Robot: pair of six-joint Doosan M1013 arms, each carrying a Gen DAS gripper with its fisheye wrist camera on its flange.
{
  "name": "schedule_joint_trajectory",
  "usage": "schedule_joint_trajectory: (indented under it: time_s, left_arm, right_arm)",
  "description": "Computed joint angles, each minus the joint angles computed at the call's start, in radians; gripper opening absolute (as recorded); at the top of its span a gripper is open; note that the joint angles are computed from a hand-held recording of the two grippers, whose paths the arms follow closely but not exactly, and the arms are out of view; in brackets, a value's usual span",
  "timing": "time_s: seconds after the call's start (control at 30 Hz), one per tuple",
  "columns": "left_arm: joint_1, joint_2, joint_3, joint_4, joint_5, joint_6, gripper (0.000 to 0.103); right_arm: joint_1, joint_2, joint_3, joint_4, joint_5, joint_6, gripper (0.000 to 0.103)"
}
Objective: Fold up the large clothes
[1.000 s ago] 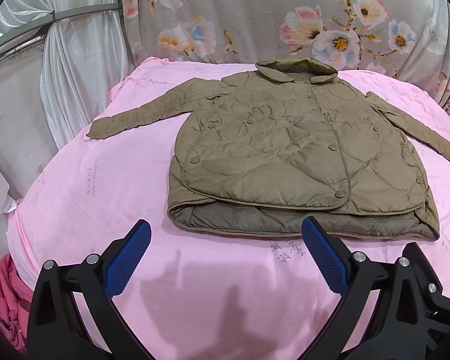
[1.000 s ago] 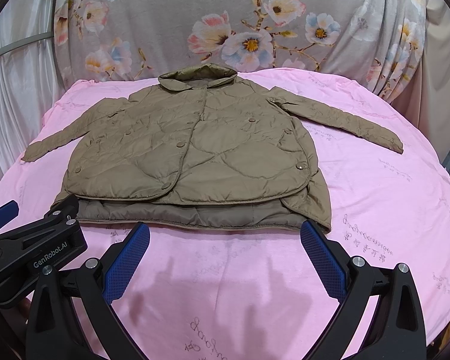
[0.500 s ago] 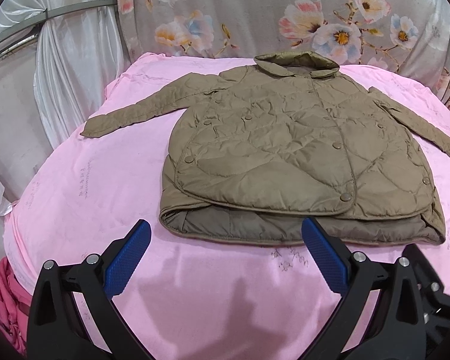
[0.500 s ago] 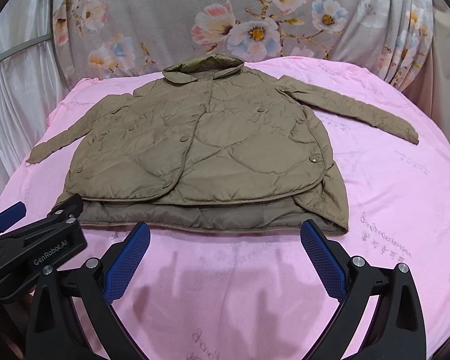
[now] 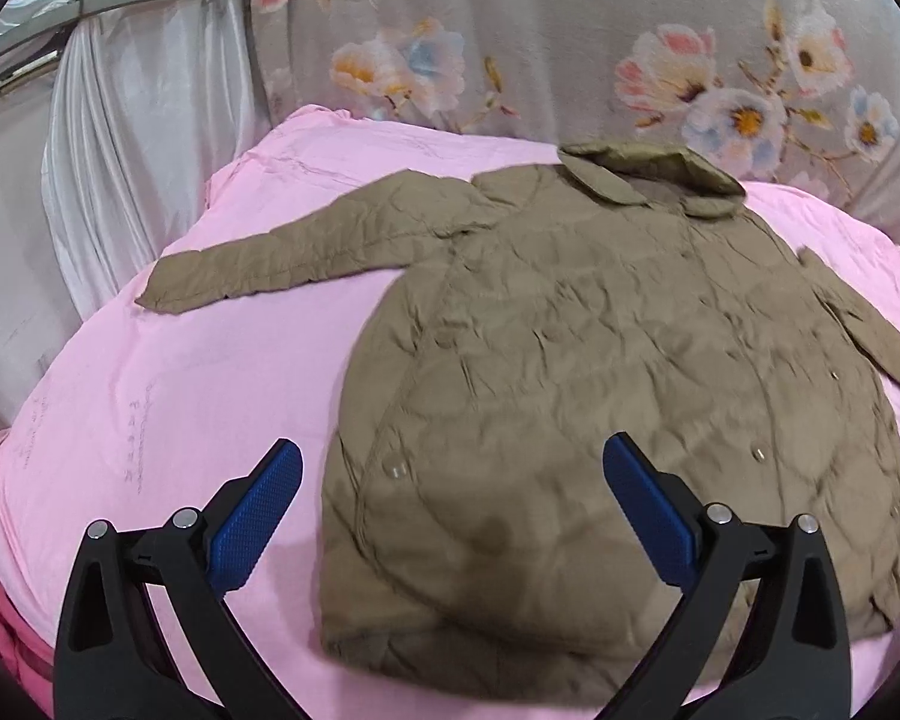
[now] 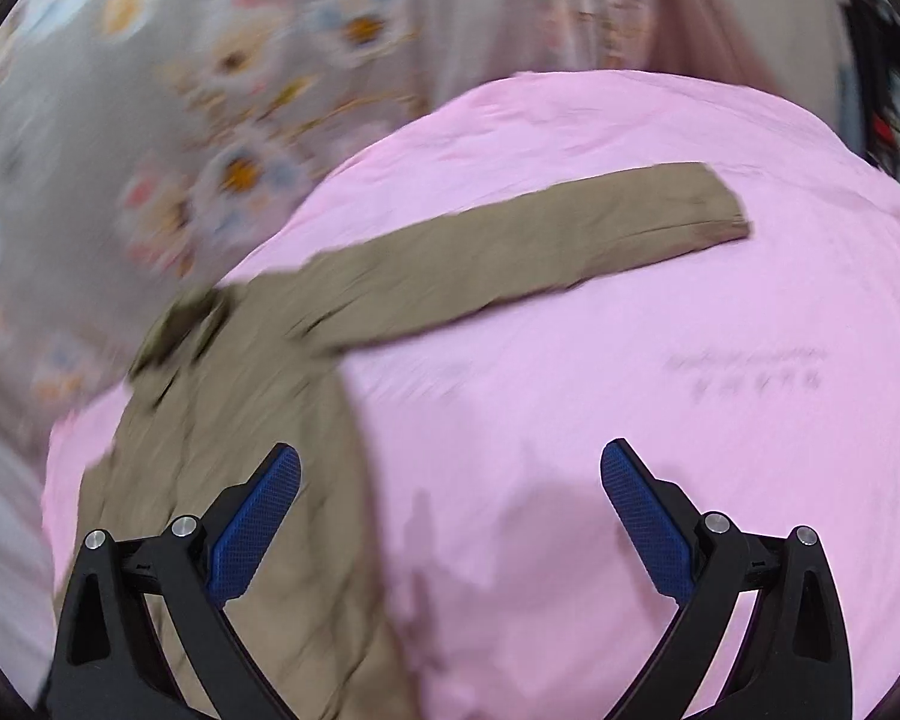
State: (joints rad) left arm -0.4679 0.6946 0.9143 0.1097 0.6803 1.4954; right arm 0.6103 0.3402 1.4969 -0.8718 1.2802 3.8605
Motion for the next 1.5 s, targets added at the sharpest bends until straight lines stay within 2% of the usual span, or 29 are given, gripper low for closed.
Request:
schedule_joint_trajectory:
  time_s: [0.17, 0.3, 0.33, 0.4, 0.47, 0.53, 0.57, 0.63, 0.73, 0.87, 0.93, 1.03, 1.13, 1.2, 1.3, 1.4, 1.43, 1.47, 1.5]
  left_arm:
    - [-0.004, 0.07, -0.111, 0.071, 0.048, -0.056, 0.098]
    - [-0.012, 0.124, -0.195, 0.167, 0.097, -0.123, 0.098]
    - [-0.013, 0.132, -0.206, 0.183, 0.105, -0.129, 0.098]
    - [-0.016, 0.155, -0.24, 0.203, 0.129, -0.13, 0.098]
    - [-0.018, 0.175, -0.271, 0.217, 0.152, -0.127, 0.098]
    - [-0.021, 0.195, -0.303, 0.225, 0.172, -0.115, 0.098]
    - [-0.022, 0.202, -0.313, 0.231, 0.179, -0.113, 0.098]
    - [-0.023, 0.219, -0.339, 0.246, 0.193, -0.114, 0.098]
    - [-0.024, 0.241, -0.373, 0.263, 0.219, -0.12, 0.098]
    - [-0.019, 0.257, -0.398, 0.248, 0.251, -0.114, 0.098]
    - [-0.02, 0.257, -0.392, 0.25, 0.252, -0.114, 0.098]
    - [-0.021, 0.251, -0.375, 0.251, 0.243, -0.114, 0.098]
    - [-0.018, 0.251, -0.371, 0.237, 0.239, -0.109, 0.098]
    - [-0.014, 0.255, -0.378, 0.216, 0.243, -0.101, 0.098]
    - [-0.008, 0.257, -0.384, 0.18, 0.247, -0.088, 0.098]
    - [0.0, 0.26, -0.398, 0.122, 0.258, -0.054, 0.098]
    - [0.004, 0.263, -0.409, 0.09, 0.267, -0.038, 0.098]
    - [0.008, 0.264, -0.415, 0.062, 0.271, -0.025, 0.098]
    - [0.015, 0.265, -0.428, 0.01, 0.276, -0.001, 0.098]
  right_arm:
    - [-0.088, -0.062, 0.122, 0.038, 0.006, 0.113, 0.098]
    - [-0.147, -0.093, 0.194, 0.068, -0.043, 0.166, 0.098]
    - [-0.158, -0.099, 0.212, 0.064, -0.061, 0.191, 0.098]
    - [-0.166, -0.104, 0.224, 0.028, -0.035, 0.213, 0.096]
    - [-0.178, -0.105, 0.222, 0.016, -0.037, 0.193, 0.079]
    - [-0.192, -0.102, 0.214, 0.009, -0.037, 0.177, 0.056]
    - [-0.203, -0.1, 0.206, 0.013, -0.033, 0.161, 0.047]
    - [-0.22, -0.098, 0.192, 0.014, -0.031, 0.12, 0.015]
    - [-0.224, -0.084, 0.14, -0.038, 0.009, 0.065, 0.008]
    - [-0.19, -0.024, -0.025, -0.21, 0.037, -0.13, 0.007]
    - [-0.174, 0.021, -0.125, -0.282, -0.016, -0.257, 0.007]
    - [-0.154, 0.124, -0.319, -0.322, -0.16, -0.499, 0.007]
    - [-0.149, 0.235, -0.509, -0.24, -0.297, -0.719, 0.006]
    - [-0.149, 0.309, -0.629, -0.139, -0.356, -0.862, 0.006]
    - [-0.145, 0.427, -0.812, 0.003, -0.354, -1.064, 0.007]
    - [-0.145, 0.511, -0.933, 0.147, -0.353, -1.213, 0.018]
    - [-0.143, 0.535, -0.971, 0.178, -0.343, -1.247, 0.029]
    - [-0.142, 0.536, -0.967, 0.192, -0.356, -1.252, 0.036]
    - [-0.139, 0.517, -0.929, 0.19, -0.398, -1.229, 0.048]
